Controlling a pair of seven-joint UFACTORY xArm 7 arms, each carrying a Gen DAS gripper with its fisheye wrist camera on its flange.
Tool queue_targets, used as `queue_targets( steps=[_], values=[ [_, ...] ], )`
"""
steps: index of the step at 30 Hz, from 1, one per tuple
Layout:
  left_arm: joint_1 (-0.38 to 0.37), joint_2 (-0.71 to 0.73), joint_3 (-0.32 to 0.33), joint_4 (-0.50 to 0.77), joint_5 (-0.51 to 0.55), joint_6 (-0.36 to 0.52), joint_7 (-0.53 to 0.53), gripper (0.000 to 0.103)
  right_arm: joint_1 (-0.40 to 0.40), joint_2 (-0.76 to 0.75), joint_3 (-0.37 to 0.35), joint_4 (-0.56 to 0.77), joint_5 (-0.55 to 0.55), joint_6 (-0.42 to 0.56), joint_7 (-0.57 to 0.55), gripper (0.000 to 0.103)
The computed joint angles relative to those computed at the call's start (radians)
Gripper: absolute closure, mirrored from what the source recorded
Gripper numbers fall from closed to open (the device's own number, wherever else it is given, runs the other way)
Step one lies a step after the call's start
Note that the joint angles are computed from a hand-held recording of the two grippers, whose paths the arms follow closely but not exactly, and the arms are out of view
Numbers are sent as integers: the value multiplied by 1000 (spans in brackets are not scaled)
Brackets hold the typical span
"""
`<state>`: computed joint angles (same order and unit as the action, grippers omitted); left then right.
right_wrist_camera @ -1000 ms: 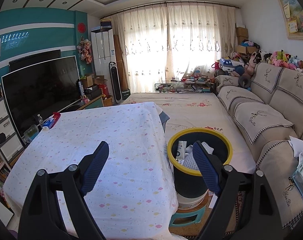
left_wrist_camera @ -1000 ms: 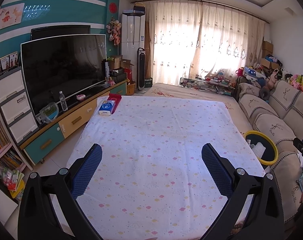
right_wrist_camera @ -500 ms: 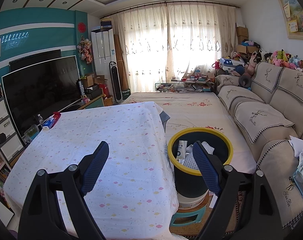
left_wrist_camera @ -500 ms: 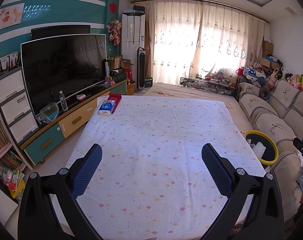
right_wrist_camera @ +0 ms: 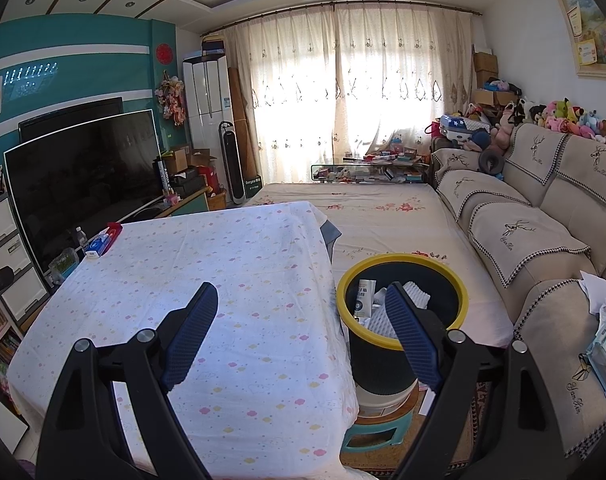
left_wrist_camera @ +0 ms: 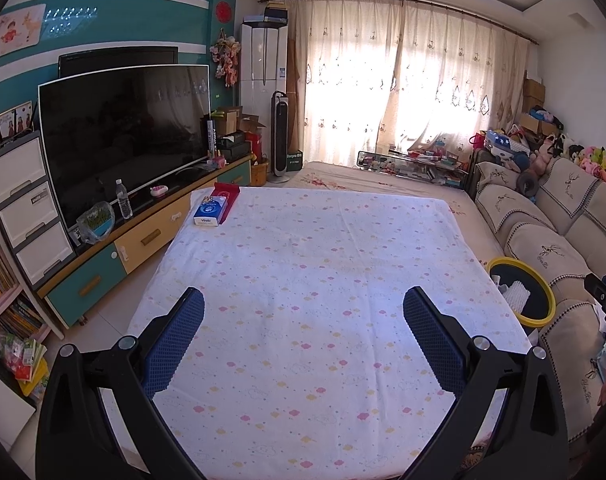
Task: Collect trash
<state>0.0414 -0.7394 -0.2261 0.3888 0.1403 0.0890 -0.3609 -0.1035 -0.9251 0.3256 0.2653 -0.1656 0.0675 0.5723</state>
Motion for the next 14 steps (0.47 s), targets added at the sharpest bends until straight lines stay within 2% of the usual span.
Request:
queue_targets(
  steps=[4, 9, 10, 12, 14],
  values=[
    [10, 16, -16, -8, 10, -31, 6, 5, 3, 10, 4, -1, -1, -6, 3, 22],
    [-58, 159, 81, 75, -18, -1, 68, 5, -13, 122, 17, 46, -4, -70, -7, 17],
    [-34, 203, 71, 100, -13, -4, 66, 5, -5, 165, 8, 68, -5, -84, -20, 16],
    [68, 310, 6, 167, 32, -28, 44, 5, -2, 274, 0, 130, -1, -119, -43, 13],
    [176, 444, -64, 259, 101, -45, 5, 5, -76, 382, 67, 216, -2, -132, -37, 8]
  ],
)
